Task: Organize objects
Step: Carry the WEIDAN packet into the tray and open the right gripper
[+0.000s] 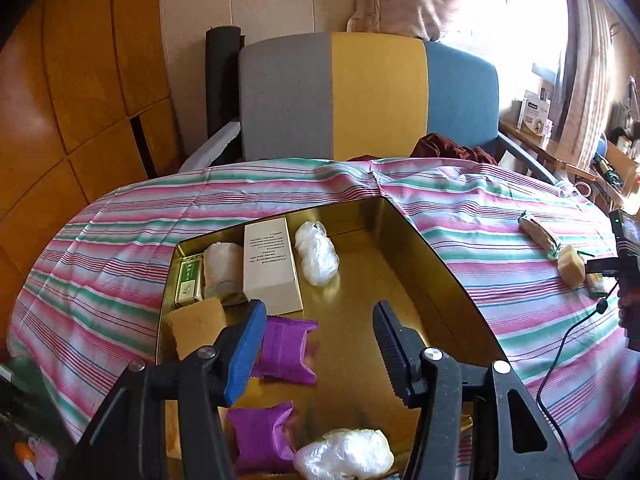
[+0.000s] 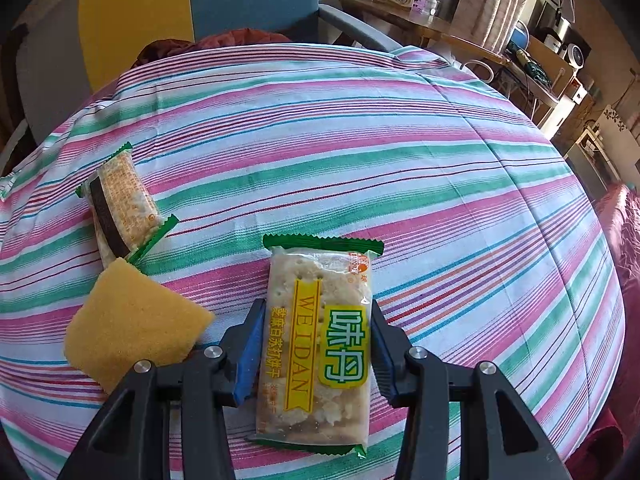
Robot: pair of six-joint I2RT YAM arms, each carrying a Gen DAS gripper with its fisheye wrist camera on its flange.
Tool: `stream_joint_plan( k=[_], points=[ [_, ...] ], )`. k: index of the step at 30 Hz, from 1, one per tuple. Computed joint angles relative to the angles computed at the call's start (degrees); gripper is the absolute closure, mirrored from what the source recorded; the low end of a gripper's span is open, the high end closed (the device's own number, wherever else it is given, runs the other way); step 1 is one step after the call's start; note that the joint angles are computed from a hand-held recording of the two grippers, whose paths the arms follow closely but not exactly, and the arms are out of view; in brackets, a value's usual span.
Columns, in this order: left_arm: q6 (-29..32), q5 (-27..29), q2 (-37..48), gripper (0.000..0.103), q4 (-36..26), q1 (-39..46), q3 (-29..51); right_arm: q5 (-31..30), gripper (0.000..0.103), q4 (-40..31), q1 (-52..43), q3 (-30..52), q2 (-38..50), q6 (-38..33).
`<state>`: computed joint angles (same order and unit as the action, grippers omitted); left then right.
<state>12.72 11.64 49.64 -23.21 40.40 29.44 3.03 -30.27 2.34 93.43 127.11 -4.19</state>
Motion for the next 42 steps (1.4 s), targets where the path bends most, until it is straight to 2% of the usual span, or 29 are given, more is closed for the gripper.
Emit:
stream_joint_plan(
  k=[6, 14, 21, 27, 31, 35, 42],
  points=[
    [2.23, 2.57, -1.69, 0.046, -1.75, 3.51, -0.43, -1.26, 0.055, -3.55, -0.50, 2.56, 0.04, 3.36],
    [3.67, 6.20, -1.42, 0.046, -1.59, 8.34, -1.11, -5.29, 0.055, -1.50, 2.34, -2.87, -11.79, 3.43],
    [5.06, 9.51, -1.54, 0.046, -2.27, 12.30, -1.61, -11.27, 0.055, -2.84, 12.16, -5.32, -19.77, 3.19],
    [6.69, 15.11, -0.21, 0.046, -3.24, 20.16, -0.07, -17.14, 0.055, -4.74, 25.09, -6.76, -22.89, 5.07],
    [7.94, 18.54, 1.87, 0.046, -2.95, 26.01, 1.40, -18.47, 0.055, -5.22, 35.04, -6.00, -20.81, 6.43],
    [9.46, 20.27, 4.27, 0.046, -2.39, 30.61, 2.15, -18.04, 0.055, -6.05, 42.47, -2.64, -15.04, 9.12],
    [11.90, 21.93, 8.70, 0.045, -2.03, 35.29, 2.69, -12.01, 0.055, -10.09, 49.31, 9.03, -1.24, 15.06]
  ],
)
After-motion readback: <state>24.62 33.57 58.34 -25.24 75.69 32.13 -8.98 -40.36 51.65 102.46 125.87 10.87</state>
